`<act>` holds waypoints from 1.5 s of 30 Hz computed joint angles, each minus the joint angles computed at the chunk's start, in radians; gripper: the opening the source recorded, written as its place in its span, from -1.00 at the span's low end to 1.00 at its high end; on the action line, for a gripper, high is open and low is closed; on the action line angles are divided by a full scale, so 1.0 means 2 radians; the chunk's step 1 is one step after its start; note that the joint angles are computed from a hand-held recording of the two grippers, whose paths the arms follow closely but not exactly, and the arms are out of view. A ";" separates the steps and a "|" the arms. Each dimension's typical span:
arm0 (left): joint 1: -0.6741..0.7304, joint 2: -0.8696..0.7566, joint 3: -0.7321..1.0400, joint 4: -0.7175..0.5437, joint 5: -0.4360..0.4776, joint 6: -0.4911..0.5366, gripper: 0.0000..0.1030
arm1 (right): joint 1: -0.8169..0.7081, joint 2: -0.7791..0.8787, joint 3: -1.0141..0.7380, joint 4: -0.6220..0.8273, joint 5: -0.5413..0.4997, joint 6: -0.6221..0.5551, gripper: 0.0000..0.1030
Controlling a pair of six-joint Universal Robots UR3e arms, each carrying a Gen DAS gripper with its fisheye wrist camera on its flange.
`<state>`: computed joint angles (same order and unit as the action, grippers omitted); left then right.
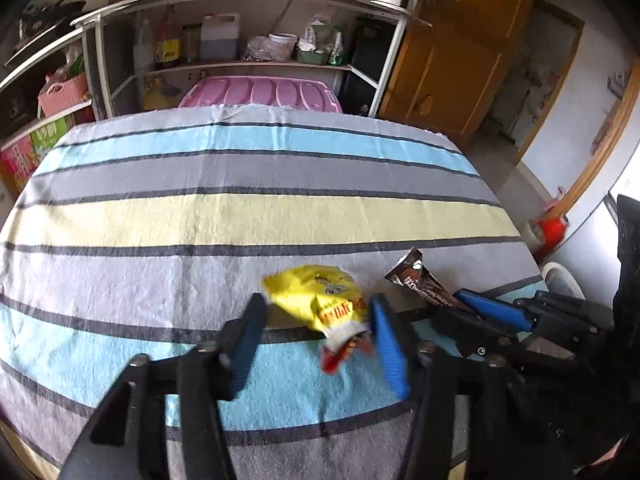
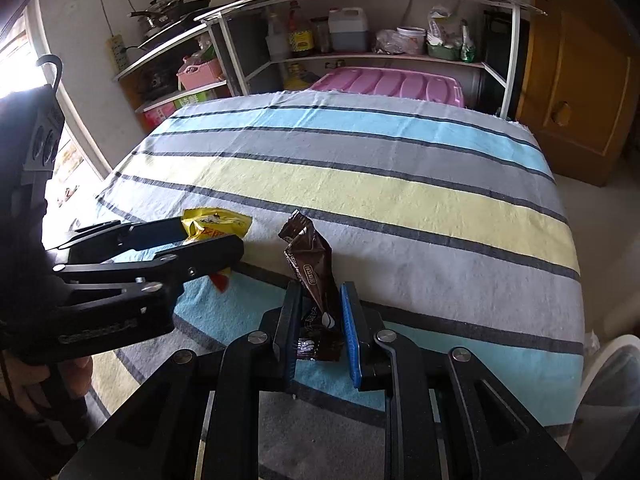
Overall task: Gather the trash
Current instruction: 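Carry the yellow packet and brown wrapper over the white bin with both tools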
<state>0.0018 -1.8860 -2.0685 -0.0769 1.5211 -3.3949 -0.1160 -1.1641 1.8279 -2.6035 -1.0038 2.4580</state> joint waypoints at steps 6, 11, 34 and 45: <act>0.002 0.006 -0.007 -0.001 -0.001 -0.002 -0.42 | -0.001 -0.002 0.004 -0.003 0.001 0.003 -0.61; 0.002 0.014 -0.014 0.000 0.000 -0.003 -0.42 | -0.003 -0.007 0.010 -0.005 0.004 0.005 -0.61; -0.159 0.024 0.083 -0.056 0.069 -0.016 -0.42 | -0.185 -0.213 0.148 0.080 0.087 -0.072 -0.61; -0.240 -0.077 0.243 -0.106 0.085 -0.015 -0.42 | -0.333 -0.273 0.157 0.170 0.115 -0.147 -0.61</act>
<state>-0.4789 -2.0399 -1.5827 -0.2891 1.6905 -3.4253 -0.7813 -1.7093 2.1423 -2.2627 -0.7729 2.1644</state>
